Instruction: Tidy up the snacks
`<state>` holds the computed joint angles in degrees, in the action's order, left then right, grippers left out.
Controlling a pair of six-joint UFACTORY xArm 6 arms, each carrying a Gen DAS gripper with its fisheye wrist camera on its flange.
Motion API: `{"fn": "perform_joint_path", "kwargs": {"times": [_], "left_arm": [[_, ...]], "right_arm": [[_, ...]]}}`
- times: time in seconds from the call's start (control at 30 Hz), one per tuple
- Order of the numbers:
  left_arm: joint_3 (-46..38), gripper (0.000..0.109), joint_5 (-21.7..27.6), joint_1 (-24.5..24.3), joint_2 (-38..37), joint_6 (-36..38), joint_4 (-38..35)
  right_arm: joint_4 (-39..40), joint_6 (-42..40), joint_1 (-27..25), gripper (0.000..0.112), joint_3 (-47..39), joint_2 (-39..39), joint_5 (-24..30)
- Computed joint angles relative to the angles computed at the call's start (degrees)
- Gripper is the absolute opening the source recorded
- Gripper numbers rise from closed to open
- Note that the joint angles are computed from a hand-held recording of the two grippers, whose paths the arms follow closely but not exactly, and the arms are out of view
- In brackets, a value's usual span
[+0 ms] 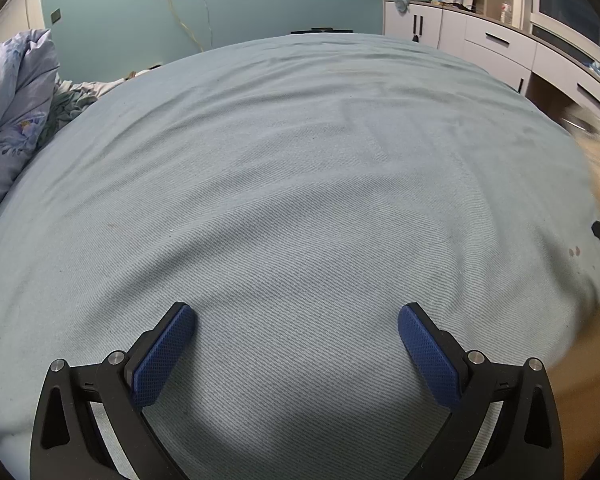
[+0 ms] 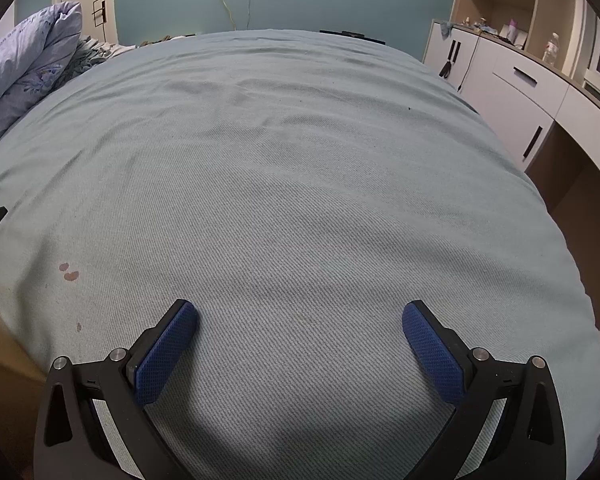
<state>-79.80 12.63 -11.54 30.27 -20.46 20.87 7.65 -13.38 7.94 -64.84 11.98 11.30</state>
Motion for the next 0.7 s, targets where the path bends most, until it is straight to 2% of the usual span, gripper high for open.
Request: {"fn": "perform_joint_path", "kwargs": {"times": [0.13,0.7], "left_arm": [[-0.1,0.103,0.08,-0.01,0.05,0.04,-0.04],[-0.49,0.103,0.06,-0.13,0.54,0.2,-0.37]], "right_arm": [[2.11,-1.78,0.0,0.103,-0.27,0.17,0.22],[2.1,-1.71,-0.1,0.103,-0.42,0.24,0.25]]}}
